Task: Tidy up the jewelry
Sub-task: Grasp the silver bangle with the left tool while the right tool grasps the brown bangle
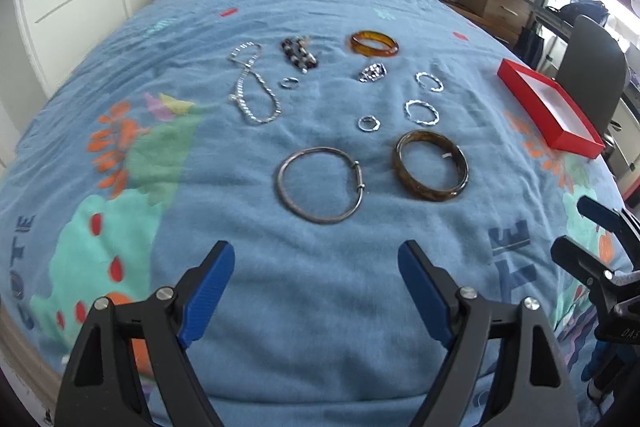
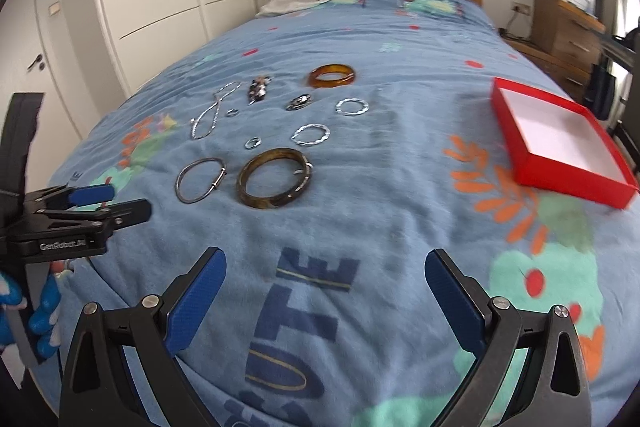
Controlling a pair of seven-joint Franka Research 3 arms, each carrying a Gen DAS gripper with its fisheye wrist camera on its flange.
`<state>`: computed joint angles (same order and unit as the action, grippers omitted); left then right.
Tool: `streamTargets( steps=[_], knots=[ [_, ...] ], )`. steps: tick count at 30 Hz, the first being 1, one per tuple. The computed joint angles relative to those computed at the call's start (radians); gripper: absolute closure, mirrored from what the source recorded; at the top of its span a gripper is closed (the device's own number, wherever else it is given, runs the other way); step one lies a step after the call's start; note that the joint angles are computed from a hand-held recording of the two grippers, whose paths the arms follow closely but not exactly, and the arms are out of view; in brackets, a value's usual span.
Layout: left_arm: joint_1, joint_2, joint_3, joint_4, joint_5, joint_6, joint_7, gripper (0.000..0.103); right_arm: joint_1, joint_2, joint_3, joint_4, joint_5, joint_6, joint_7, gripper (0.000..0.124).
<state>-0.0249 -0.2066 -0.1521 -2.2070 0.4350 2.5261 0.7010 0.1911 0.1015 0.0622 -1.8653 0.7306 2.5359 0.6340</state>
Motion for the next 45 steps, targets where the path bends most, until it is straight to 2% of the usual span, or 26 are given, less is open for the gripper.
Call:
streamTargets(
  steps=[3, 14, 18, 25, 28, 29, 33, 39, 45],
  knots=[
    [-0.002, 0.053, 0.022, 0.031, -0.043, 0.029, 0.061, 0.02, -0.004, 0.046, 0.005, 0.057, -0.007, -0.036, -0.021, 0.025],
    [0.022, 0.205, 0.048, 0.138, -0.153, 0.052, 0.243, 0.02, -0.025, 0.193, 0.04, 0.243, -0.051, -0.164, -0.091, 0.026],
    [0.029, 0.235, 0.051, 0.162, -0.141, 0.056, 0.261, 0.02, -0.016, 0.235, 0.053, 0.294, -0.069, -0.186, -0.112, 0.026],
    [0.058, 0.209, 0.069, 0.118, -0.162, 0.097, 0.246, 0.022, 0.015, 0.313, 0.073, 0.385, -0.124, -0.195, -0.113, 0.026],
    [0.071, 0.184, 0.075, 0.088, -0.153, 0.108, 0.237, 0.028, 0.032, 0.343, 0.075, 0.418, -0.154, -0.197, -0.095, 0.026],
    [0.073, 0.177, 0.076, 0.08, -0.156, 0.112, 0.237, 0.034, 0.036, 0.35, 0.077, 0.424, -0.161, -0.194, -0.09, 0.027],
    [0.085, 0.147, 0.079, 0.045, -0.159, 0.127, 0.222, 0.034, 0.055, 0.375, 0.075, 0.446, -0.2, -0.182, -0.058, 0.044],
    [0.095, 0.116, 0.075, 0.018, -0.134, 0.134, 0.175, 0.034, 0.06, 0.389, 0.078, 0.467, -0.228, -0.181, -0.008, 0.045],
    [0.088, 0.085, 0.067, 0.018, -0.123, 0.113, 0.154, 0.034, 0.025, 0.35, 0.096, 0.439, -0.162, -0.196, -0.023, 0.045]
  ],
)
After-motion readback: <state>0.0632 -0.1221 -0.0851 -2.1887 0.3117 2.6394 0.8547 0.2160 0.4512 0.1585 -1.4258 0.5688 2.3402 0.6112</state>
